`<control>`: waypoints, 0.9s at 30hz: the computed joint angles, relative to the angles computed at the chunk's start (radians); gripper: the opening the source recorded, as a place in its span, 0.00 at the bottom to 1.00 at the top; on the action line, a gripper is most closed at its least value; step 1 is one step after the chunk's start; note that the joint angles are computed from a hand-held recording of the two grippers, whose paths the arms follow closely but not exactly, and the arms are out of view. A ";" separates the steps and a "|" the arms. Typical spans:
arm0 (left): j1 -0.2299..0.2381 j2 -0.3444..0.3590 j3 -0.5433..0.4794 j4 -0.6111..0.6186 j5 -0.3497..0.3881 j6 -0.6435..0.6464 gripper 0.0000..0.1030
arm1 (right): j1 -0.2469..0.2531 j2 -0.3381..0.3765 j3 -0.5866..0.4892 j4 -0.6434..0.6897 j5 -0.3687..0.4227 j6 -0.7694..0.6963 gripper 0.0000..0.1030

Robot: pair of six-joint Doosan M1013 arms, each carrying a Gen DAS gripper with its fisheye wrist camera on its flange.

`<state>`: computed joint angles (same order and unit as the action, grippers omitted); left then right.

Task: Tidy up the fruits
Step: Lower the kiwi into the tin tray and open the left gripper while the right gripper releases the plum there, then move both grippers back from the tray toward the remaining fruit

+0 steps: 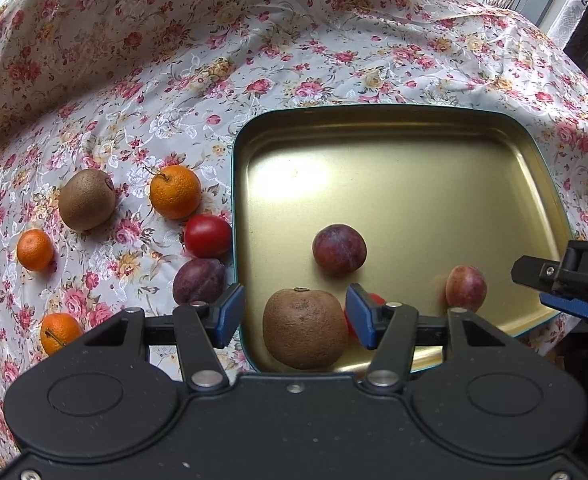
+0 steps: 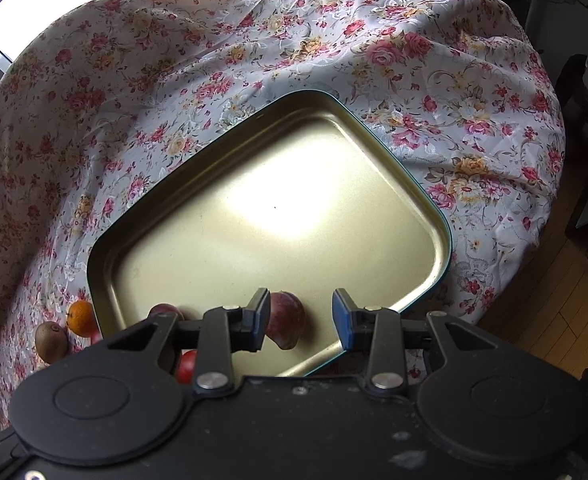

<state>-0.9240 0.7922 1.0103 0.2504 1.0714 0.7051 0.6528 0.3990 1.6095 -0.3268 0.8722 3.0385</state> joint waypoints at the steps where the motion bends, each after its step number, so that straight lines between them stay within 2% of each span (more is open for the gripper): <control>1: 0.000 -0.001 0.001 0.001 0.002 -0.001 0.59 | 0.001 0.001 -0.003 0.000 0.002 -0.002 0.36; 14: 0.015 -0.027 0.043 0.013 0.008 0.001 0.59 | 0.006 0.033 -0.053 0.034 0.018 -0.063 0.36; 27: 0.045 -0.078 0.130 0.041 -0.012 -0.047 0.60 | 0.028 0.091 -0.145 0.056 0.042 -0.152 0.36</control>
<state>-0.8787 0.7144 1.1406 0.2918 1.0598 0.6576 0.6811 0.4902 1.4642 -0.2711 0.9138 2.8863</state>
